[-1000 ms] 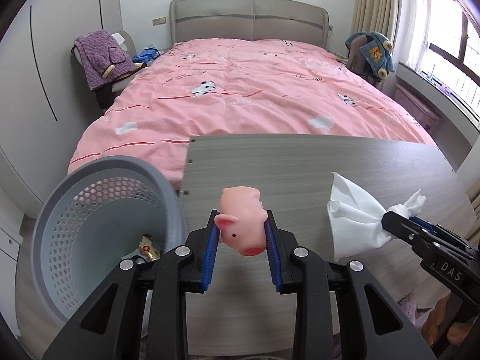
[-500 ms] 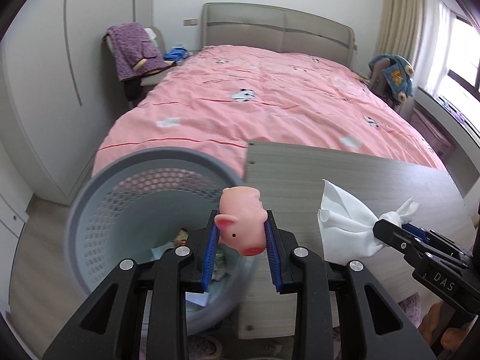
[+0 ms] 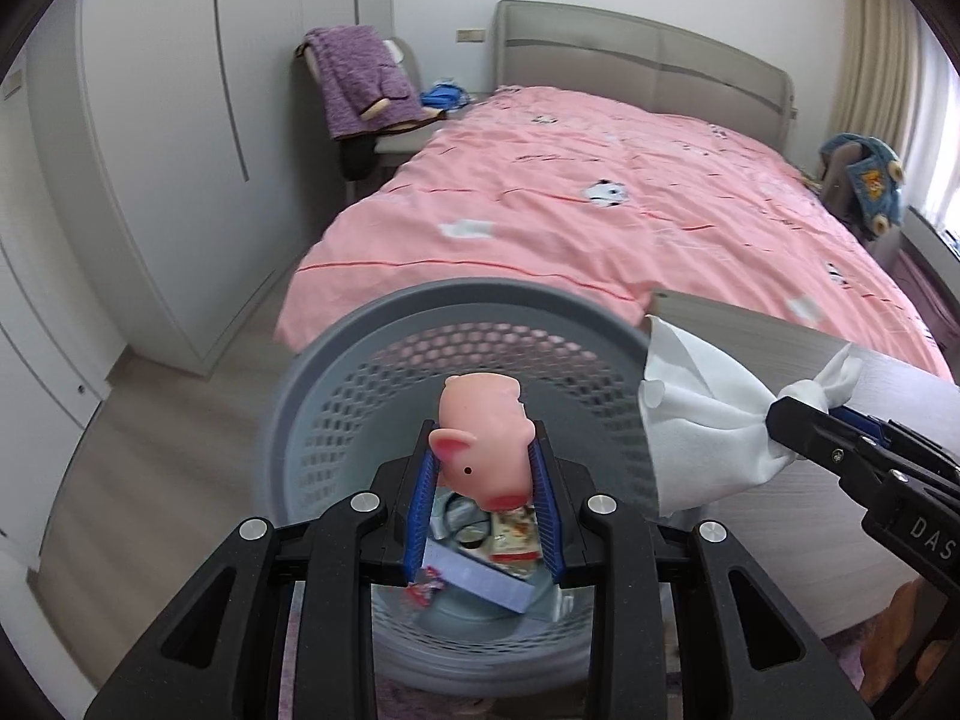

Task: Collect trash

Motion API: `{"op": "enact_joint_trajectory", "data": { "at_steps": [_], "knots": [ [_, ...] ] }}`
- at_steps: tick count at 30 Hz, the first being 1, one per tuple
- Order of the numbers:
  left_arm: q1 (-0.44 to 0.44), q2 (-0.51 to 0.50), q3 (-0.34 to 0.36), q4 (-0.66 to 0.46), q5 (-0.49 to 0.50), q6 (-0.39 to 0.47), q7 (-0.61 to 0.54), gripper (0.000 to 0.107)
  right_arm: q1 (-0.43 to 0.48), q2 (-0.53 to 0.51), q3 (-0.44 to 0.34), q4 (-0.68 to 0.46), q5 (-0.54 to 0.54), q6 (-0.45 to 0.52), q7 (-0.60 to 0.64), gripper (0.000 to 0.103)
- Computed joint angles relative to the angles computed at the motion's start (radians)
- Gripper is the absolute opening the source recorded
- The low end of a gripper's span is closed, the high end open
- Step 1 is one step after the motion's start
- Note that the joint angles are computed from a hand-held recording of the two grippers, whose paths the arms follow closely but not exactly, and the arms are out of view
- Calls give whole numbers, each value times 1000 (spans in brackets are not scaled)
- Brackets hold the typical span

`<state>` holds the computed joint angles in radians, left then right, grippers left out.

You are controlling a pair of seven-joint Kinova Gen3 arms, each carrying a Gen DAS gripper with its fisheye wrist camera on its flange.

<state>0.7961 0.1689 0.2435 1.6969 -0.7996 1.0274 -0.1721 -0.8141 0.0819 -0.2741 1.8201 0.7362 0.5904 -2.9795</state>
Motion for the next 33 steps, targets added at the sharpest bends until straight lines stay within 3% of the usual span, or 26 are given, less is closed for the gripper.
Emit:
{"op": "enact_joint_trajectory", "data": {
  "at_steps": [11,14,16,17,27,33],
  "knots": [
    [-68,-16,-19,53,40,-45,-16,29,-34,132,54,-137,-157,2,245,39],
    [-72,-16,-20,57,33,-41,-9,43,-55,145,78,-154,-170,8,265,43],
    [-69,-16,-19,61,16,-33,7,52,-78,141,96,-149,-150,9,240,61],
    [-68,-14,-18,59,14,-26,7,52,-84,137,101,-145,-139,7,227,63],
    [-58,-14,-11,62,10,10,49,63,-102,142,98,-153,-124,40,205,64],
    [-51,-22,-2,64,4,31,74,67,-112,134,97,-142,-92,47,170,72]
  ]
}}
